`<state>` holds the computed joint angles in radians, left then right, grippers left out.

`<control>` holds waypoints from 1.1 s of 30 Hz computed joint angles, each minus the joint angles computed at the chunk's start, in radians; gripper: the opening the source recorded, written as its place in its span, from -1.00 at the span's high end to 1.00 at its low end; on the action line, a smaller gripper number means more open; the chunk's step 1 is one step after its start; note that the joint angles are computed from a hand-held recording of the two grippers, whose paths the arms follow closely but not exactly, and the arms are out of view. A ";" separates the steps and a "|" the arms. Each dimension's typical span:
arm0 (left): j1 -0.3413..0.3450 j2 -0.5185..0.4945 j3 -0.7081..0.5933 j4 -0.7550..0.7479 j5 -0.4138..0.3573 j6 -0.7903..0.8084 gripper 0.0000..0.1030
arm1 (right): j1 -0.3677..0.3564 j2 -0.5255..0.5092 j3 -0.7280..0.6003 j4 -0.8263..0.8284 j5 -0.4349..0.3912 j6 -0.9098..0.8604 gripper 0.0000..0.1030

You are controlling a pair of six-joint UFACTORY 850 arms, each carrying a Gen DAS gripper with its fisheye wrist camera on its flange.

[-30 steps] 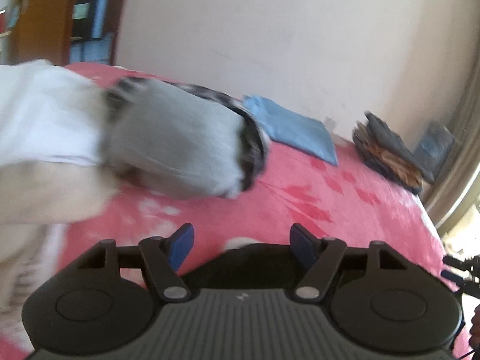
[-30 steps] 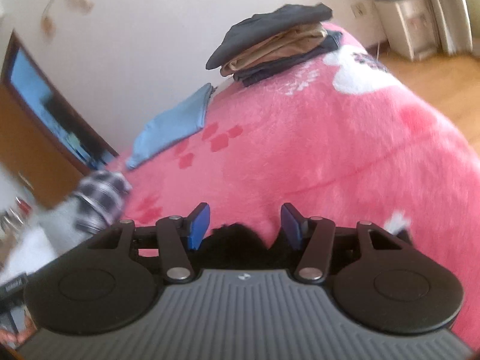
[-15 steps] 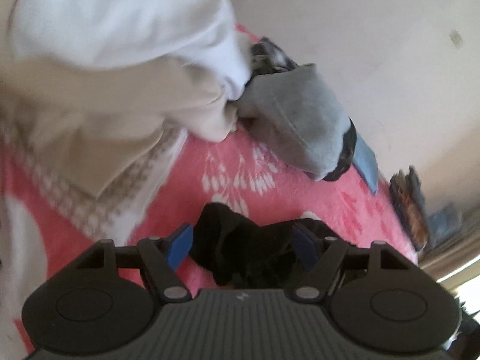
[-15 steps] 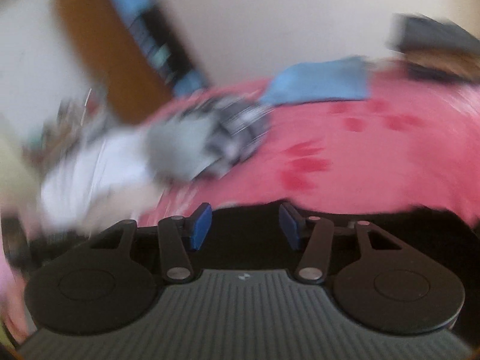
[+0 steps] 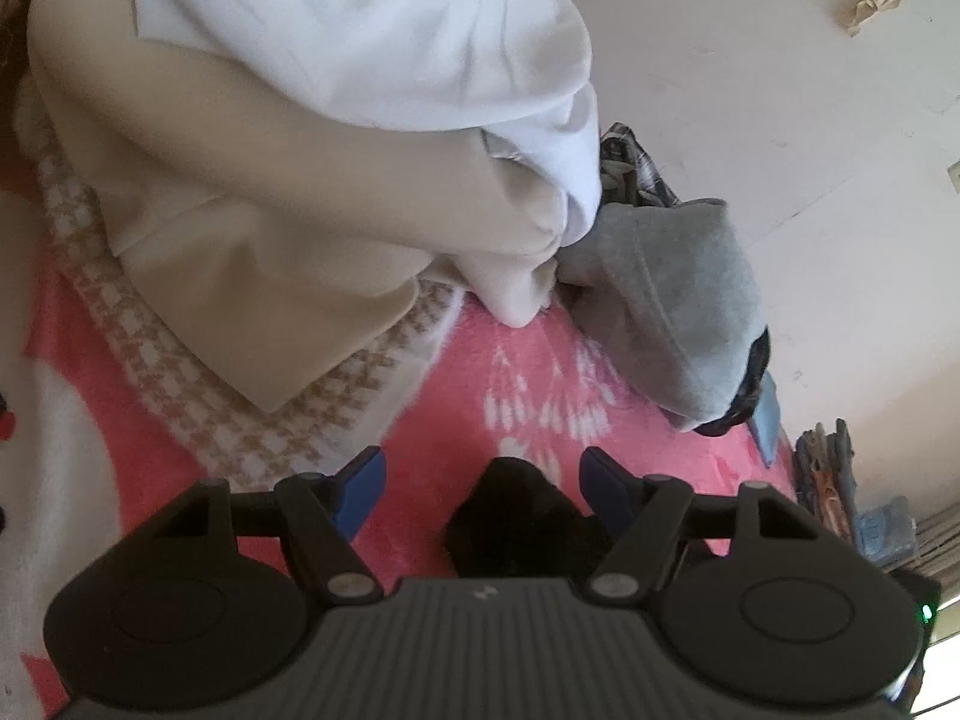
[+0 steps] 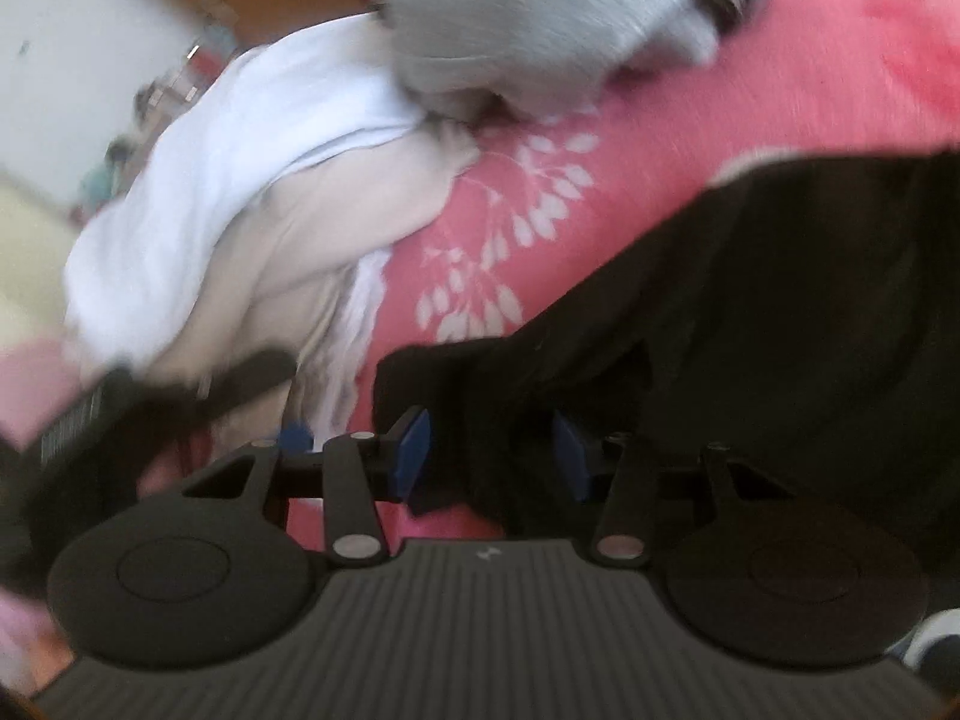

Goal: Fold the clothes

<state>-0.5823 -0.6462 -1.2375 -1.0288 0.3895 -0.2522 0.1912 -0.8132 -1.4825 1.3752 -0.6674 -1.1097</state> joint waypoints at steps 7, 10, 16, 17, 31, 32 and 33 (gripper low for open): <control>-0.007 -0.012 0.018 0.053 0.033 0.017 -0.18 | -0.019 -0.044 -0.038 0.114 -0.075 -0.007 0.93; -0.012 -0.011 0.028 0.062 0.047 0.025 -0.16 | -0.030 -0.079 -0.079 0.193 -0.123 0.021 0.93; -0.022 -0.014 0.031 0.056 0.058 0.082 -0.16 | -0.050 -0.199 -0.195 0.321 -0.215 0.252 0.80; -0.025 -0.017 0.027 0.046 0.054 0.114 -0.16 | -0.053 -0.217 -0.210 0.333 -0.231 0.289 0.68; -0.064 -0.078 -0.066 -0.270 0.081 0.608 0.11 | -0.001 -0.144 -0.269 0.106 -0.075 -0.052 0.02; -0.067 -0.083 -0.073 -0.287 0.085 0.633 0.13 | 0.016 -0.137 -0.282 0.044 -0.027 -0.102 0.02; -0.069 -0.086 -0.077 -0.299 0.089 0.653 0.18 | 0.033 -0.129 -0.286 -0.008 0.019 -0.157 0.02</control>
<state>-0.6515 -0.7323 -1.3146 -1.3280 0.4781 0.4006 0.2242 -0.9419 -1.7687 1.3672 -0.6487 -1.2668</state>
